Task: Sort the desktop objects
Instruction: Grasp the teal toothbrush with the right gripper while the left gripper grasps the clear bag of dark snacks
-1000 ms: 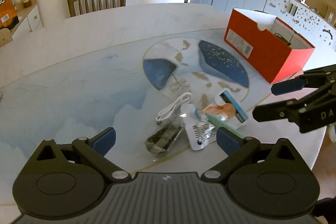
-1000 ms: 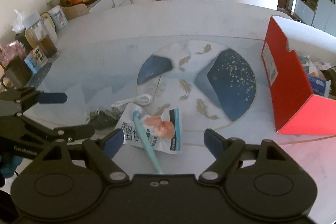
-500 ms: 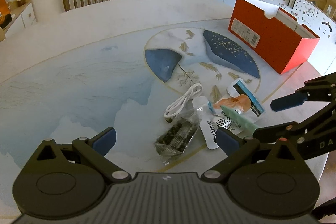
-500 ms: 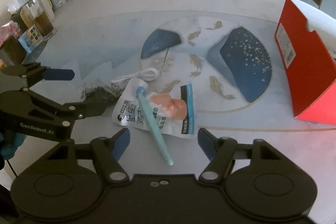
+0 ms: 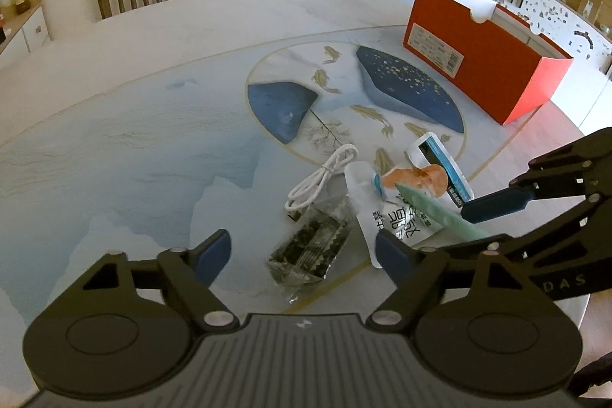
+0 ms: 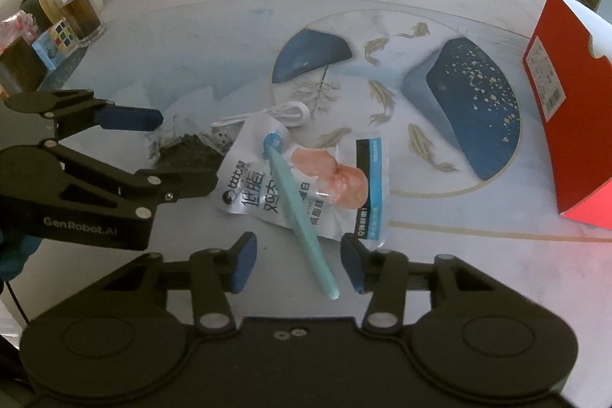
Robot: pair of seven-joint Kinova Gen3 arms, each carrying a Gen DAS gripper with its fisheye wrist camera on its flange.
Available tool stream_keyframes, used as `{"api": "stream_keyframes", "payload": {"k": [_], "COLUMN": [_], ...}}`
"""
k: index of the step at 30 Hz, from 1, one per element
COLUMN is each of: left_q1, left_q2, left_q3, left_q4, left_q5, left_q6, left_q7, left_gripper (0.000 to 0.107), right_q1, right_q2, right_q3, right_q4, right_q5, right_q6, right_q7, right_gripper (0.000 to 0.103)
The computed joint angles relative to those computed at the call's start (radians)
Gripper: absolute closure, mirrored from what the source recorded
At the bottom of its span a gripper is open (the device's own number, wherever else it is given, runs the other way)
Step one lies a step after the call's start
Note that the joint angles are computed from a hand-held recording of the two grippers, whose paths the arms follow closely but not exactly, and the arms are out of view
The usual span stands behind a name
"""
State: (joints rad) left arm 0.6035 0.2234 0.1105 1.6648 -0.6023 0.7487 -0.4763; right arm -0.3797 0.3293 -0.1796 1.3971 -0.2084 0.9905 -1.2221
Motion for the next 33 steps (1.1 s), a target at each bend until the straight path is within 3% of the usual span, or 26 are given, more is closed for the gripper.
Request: {"api": "stream_keyframes", "payload": {"k": [10, 18, 21, 33], "left_q1": [-0.013, -0.011, -0.020, -0.017], "left_q2": [-0.001, 0.006, 0.003, -0.019], "left_q3": [0.007, 0.002, 0.004, 0.011], "left_q4": [-0.003, -0.021, -0.021, -0.044], "left_q5": [0.030, 0.052, 0.071, 0.099], "left_q6": [-0.019, -0.003, -0.007, 0.035], "left_q7": [-0.035, -0.056, -0.071, -0.030], "left_gripper": [0.054, 0.073, 0.076, 0.079], "right_q1": [-0.017, -0.018, -0.011, 0.041], "right_q2": [0.001, -0.005, -0.010, -0.010], "right_q3": [0.002, 0.003, 0.002, -0.007], "right_q4": [0.004, 0.011, 0.017, -0.026], "right_q5": [0.027, 0.033, 0.026, -0.071], "right_q6": [-0.013, -0.028, -0.039, 0.027], "right_q7": [-0.017, -0.034, -0.030, 0.004], "right_gripper": [0.071, 0.090, 0.094, 0.094]}}
